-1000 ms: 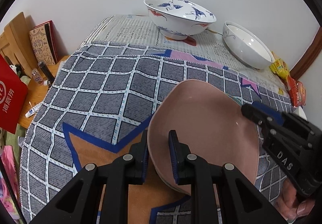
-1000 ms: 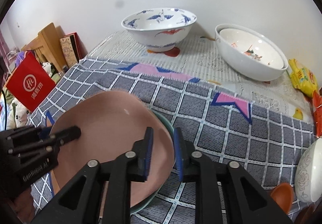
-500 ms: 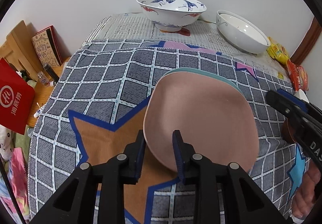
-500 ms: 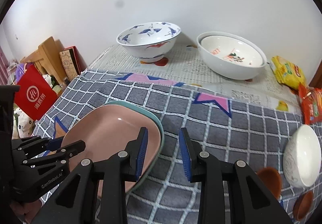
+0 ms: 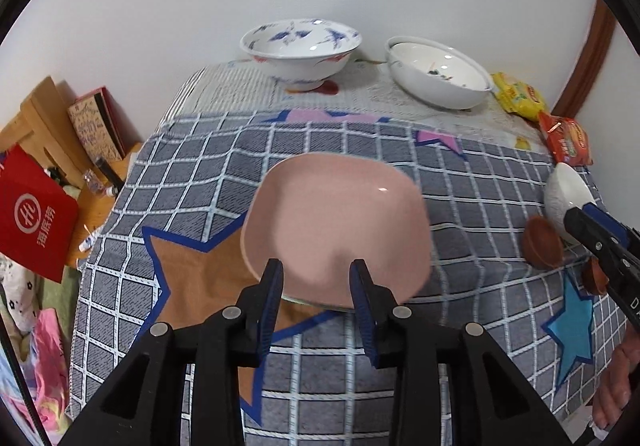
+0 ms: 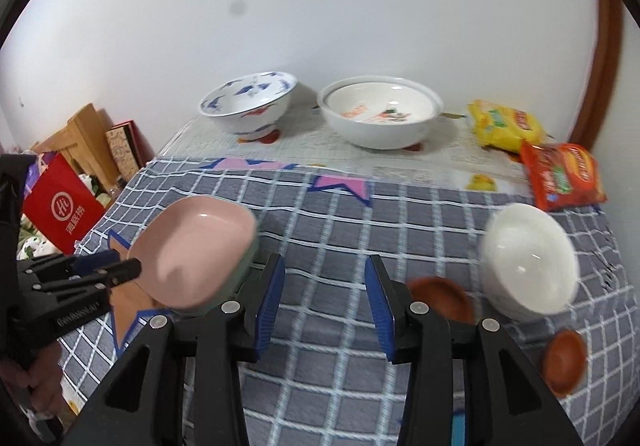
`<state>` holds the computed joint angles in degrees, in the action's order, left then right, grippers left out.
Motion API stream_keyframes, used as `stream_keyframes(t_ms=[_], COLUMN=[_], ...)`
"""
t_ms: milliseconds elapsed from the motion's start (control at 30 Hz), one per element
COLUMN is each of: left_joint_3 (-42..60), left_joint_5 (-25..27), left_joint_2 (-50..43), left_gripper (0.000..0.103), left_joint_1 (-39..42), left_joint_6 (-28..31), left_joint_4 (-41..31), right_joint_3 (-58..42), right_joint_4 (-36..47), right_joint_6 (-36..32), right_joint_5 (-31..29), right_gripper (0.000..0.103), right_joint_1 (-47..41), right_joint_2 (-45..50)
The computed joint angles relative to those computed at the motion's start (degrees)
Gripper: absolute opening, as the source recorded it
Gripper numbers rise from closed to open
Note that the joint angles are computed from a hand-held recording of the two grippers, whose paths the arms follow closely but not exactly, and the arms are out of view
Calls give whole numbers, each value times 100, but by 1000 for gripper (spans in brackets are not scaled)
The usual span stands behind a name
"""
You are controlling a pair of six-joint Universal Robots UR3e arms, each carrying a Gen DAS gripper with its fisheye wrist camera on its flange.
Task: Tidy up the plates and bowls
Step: 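Move both grippers toward the small brown terracotta bowls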
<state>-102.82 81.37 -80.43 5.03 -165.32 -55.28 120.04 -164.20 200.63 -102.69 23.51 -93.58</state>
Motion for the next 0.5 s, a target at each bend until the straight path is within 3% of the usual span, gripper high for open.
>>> stream_keyframes(t_ms=[267,500], left_joint_3=[-67,-170], left_joint_5=[208,102], left_joint_2=[-65,-360], left_gripper=[33,33], left_joint_1=[-615,-724], left_joint_6=[-332,-331], left_joint_4=[176,398], right_joint_3=[1480,2334], right_joint_4=[463,1572], right_joint_6=[-55,-449], right_joint_5=[335,879], right_gripper=[44,44], right_joint_1=[-898,-2042], right_joint_2=[-2107,-3987])
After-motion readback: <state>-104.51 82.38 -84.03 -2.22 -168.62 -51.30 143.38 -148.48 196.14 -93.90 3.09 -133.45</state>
